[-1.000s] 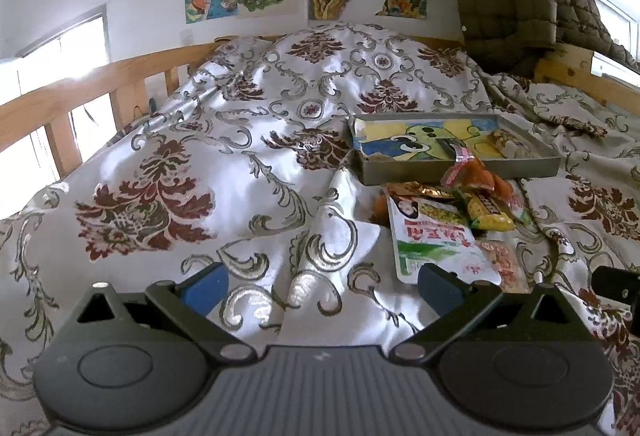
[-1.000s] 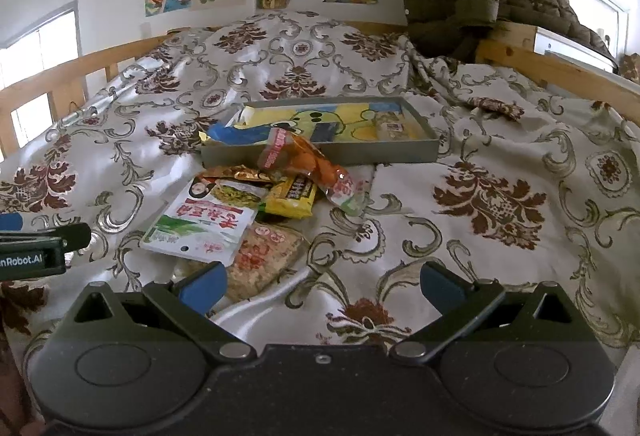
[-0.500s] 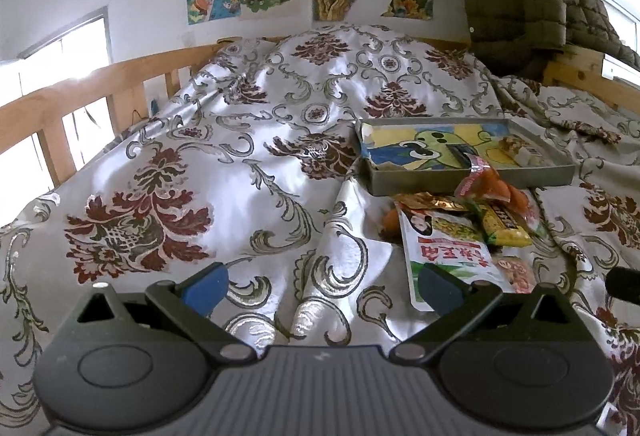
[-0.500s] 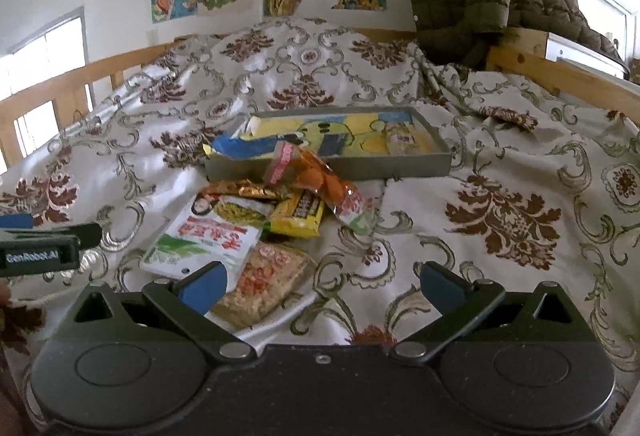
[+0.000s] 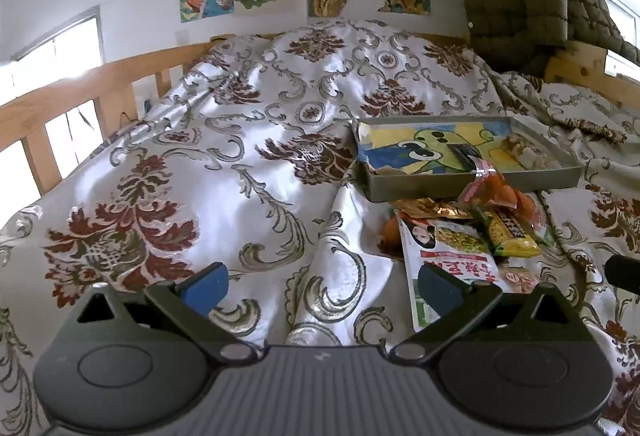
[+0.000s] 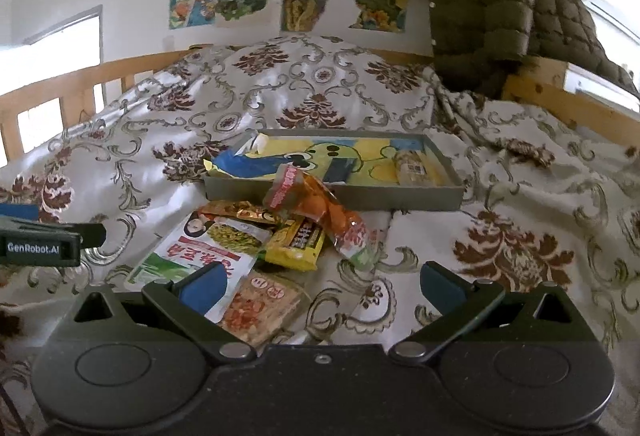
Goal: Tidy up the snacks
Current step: 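Move both tools back down toward the remaining snack pile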
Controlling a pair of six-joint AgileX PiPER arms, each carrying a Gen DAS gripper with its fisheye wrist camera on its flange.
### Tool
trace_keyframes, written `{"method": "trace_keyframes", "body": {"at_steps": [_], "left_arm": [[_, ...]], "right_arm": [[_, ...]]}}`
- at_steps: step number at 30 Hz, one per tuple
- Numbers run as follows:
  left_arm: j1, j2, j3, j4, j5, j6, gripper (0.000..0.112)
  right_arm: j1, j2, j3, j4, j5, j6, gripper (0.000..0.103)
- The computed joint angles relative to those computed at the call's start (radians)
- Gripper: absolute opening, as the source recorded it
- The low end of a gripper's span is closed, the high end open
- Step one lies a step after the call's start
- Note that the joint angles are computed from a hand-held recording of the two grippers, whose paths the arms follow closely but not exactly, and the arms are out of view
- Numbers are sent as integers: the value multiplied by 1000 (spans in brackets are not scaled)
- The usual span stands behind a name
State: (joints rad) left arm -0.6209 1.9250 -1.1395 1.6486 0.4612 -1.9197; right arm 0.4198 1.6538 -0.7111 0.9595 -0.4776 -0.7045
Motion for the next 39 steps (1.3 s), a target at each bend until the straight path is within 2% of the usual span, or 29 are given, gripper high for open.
{"method": "trace_keyframes", "body": {"at_steps": [5,8,14,17,21,26,30,33,39], "left_arm": [[17,50,-77,-91,-35,143,103],[34,75,-124,-154,-69,245,103],[78,115,-210,-329,-164,507,103],[92,136,-250,-467,-202,669,103],[103,164,-298,-676,-242,877,103],[99,220,-383,-933,-231,1103,103],[91,254,-421,-993,-233,1175,103],[80,274,-438,-984,-232,1187,103],[65,315,-480,-1048,-216,1276,103]], "right_arm": [[-43,55,-24,-130,14,91,102],[-72,85,-35,-240,40,204,102],[-98,124,-64,-366,84,297,102],[-111,148,-89,-387,105,310,102],[-122,184,-133,-334,125,246,102],[-155,223,-185,-351,144,238,102],[-210,262,-252,-538,213,415,102],[-241,291,-302,-693,254,573,102],[-264,332,-375,-863,293,733,102]]}}
